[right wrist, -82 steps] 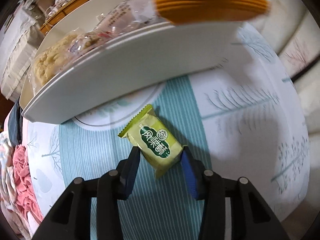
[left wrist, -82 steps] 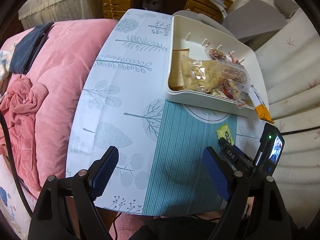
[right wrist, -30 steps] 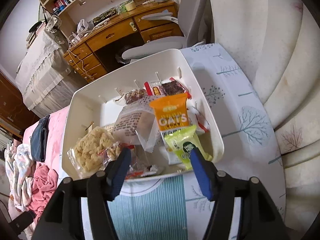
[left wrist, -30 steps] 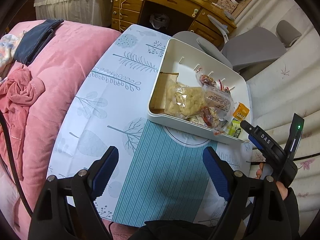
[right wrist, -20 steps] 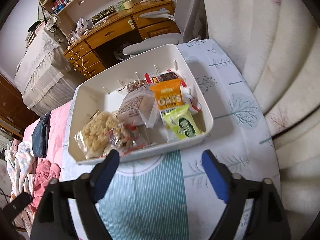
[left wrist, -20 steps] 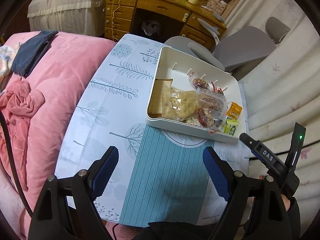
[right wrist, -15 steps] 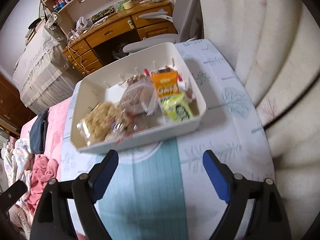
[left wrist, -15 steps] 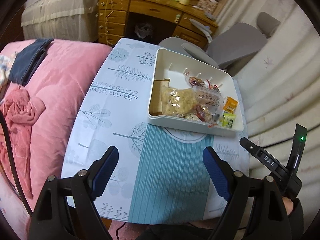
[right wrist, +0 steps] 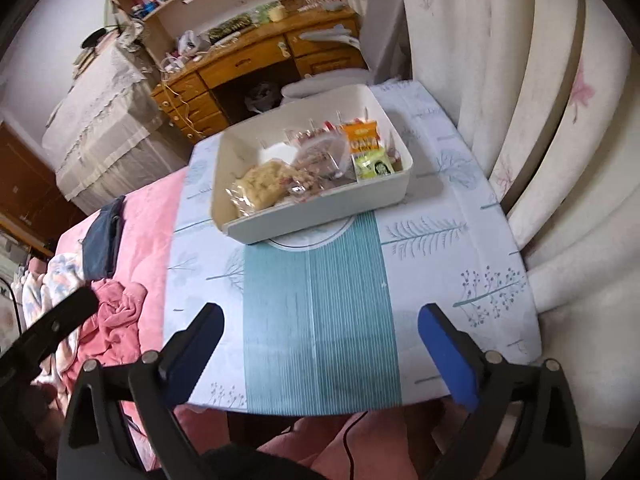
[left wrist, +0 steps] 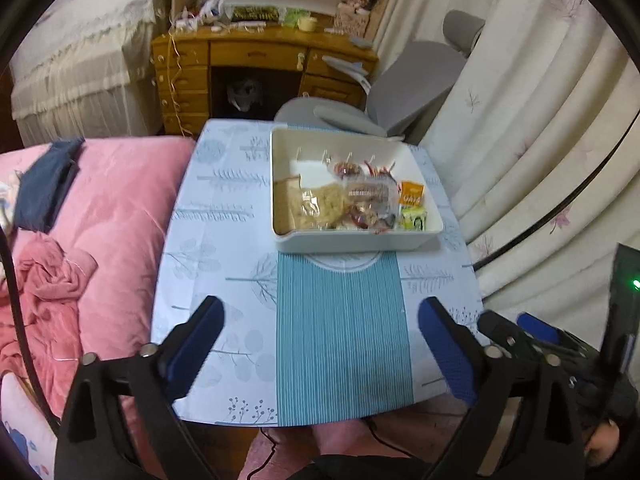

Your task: Organize snacks

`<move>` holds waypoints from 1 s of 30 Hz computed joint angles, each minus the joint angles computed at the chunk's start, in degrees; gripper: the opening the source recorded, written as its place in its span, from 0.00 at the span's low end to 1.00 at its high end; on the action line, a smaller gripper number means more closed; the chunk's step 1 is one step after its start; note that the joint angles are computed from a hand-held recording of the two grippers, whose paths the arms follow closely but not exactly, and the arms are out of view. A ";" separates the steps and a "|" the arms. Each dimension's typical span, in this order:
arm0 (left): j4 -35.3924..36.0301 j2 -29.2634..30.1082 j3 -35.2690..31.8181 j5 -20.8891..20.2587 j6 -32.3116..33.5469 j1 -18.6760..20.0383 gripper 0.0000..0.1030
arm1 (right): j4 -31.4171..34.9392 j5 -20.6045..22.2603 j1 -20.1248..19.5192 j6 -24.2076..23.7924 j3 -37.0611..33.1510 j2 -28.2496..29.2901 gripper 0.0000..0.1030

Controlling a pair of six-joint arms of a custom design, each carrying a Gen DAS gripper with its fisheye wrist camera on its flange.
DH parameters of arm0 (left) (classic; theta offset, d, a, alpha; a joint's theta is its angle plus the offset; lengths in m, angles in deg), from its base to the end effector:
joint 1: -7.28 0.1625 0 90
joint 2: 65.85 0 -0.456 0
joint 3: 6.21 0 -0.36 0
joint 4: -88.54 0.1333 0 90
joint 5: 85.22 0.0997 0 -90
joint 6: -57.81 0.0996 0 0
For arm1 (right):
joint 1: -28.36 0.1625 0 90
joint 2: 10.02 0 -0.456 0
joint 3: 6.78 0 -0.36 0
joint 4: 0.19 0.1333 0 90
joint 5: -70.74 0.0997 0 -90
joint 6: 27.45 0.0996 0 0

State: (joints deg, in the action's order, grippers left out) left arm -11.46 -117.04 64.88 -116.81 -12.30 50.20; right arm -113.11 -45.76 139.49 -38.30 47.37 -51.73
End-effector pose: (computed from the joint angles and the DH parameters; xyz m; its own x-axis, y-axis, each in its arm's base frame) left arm -0.3740 -0.6457 0.3268 -0.7632 -0.4664 -0.4472 0.0108 0.6827 -0.7306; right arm 0.3735 -0.7200 0.3188 -0.7818 -0.4151 0.4652 -0.5108 0.8543 -0.0961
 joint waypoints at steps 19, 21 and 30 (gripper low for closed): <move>32.47 7.79 -13.91 2.79 -28.95 -3.66 0.99 | -2.06 0.50 0.84 -2.51 4.21 -5.90 1.00; 36.85 9.18 -16.44 3.60 -31.16 -3.89 0.99 | -3.04 1.26 0.75 -3.75 4.93 -6.26 1.00; 44.39 13.13 -23.71 4.58 -32.97 -3.32 0.99 | -3.96 2.86 0.16 -5.67 4.08 -5.69 1.00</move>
